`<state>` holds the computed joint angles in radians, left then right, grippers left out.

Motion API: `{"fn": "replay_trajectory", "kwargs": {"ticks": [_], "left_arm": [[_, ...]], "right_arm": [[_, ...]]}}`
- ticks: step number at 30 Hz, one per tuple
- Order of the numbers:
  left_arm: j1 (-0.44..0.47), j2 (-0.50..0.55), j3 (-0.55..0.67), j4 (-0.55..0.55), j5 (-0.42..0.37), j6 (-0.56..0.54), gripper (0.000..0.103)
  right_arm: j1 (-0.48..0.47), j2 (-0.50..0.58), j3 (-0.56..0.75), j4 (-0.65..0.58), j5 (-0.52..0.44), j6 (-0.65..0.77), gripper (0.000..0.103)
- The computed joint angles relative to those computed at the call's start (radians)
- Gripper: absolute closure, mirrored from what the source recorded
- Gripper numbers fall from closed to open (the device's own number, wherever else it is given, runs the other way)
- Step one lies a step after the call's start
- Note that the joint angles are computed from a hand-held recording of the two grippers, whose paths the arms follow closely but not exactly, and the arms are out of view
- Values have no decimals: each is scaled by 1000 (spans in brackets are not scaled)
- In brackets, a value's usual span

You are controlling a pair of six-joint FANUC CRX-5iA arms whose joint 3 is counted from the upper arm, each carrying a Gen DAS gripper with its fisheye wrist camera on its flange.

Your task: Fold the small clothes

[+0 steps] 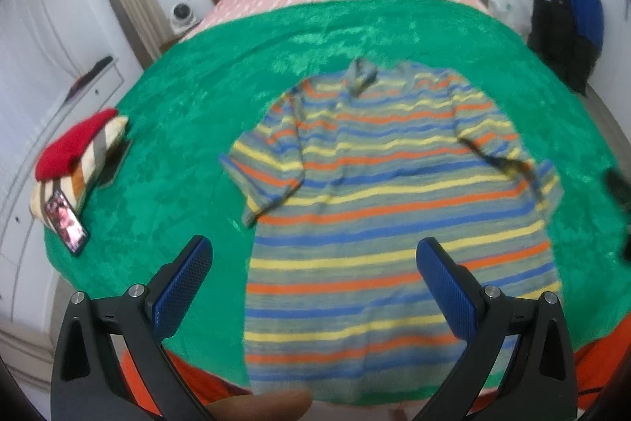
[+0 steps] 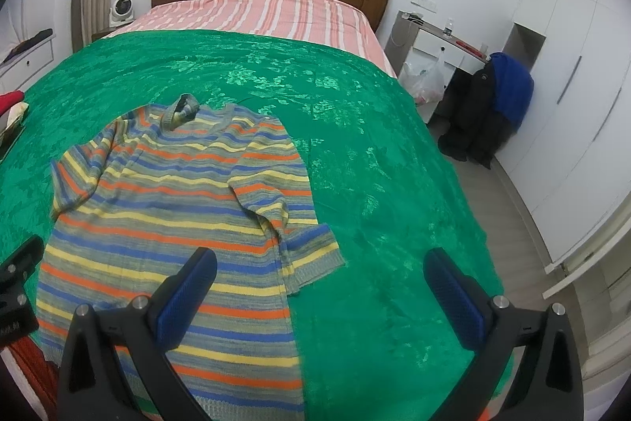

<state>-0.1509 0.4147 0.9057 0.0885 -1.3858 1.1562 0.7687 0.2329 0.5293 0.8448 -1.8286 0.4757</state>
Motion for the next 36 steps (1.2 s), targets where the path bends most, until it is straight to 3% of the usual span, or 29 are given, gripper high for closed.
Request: {"fn": "replay_trajectory", "kwargs": {"ticks": [2, 4, 6, 7, 10, 13, 15, 18, 22, 25, 28, 31, 32, 34, 36], "left_arm": [[11, 64, 55, 6, -68, 14, 0], [29, 133, 103, 37, -134, 33, 0], [40, 144, 53, 56, -106, 44, 0], [39, 144, 26, 50, -85, 45, 0], [25, 165, -7, -10, -79, 28, 0], [52, 77, -201, 69, 84, -3, 0], [51, 46, -258, 72, 133, -28, 0], [61, 28, -300, 101, 164, -45, 0], [68, 7, -339, 121, 190, -60, 0], [65, -2, -354, 114, 210, -60, 0], [62, -11, -373, 114, 238, -59, 0], [66, -15, -383, 126, 245, -72, 0], [68, -7, -369, 130, 229, -80, 0], [78, 19, -323, 145, 166, -111, 0], [89, 43, -283, 166, 110, -138, 0]], "right_arm": [[-3, -64, -98, 17, 71, -47, 0], [-7, -174, -262, 42, 217, -132, 0], [-40, -285, -424, 15, 408, -187, 0], [-76, -317, -466, -66, 486, -189, 0], [-162, -299, -453, -301, 522, -98, 0], [-194, -271, -463, -351, 534, -41, 0], [-236, -283, -468, -429, 576, -72, 0], [-319, -412, -606, -554, 811, -306, 0], [-348, -591, -883, -455, 1167, -712, 0], [-373, -623, -955, -410, 1282, -844, 0], [-393, -595, -940, -433, 1316, -824, 17], [-442, -525, -834, -672, 1303, -564, 65], [-452, -502, -799, -717, 1260, -521, 92], [-460, -487, -747, -650, 1134, -535, 97], [-453, -471, -671, -439, 940, -488, 98]]}}
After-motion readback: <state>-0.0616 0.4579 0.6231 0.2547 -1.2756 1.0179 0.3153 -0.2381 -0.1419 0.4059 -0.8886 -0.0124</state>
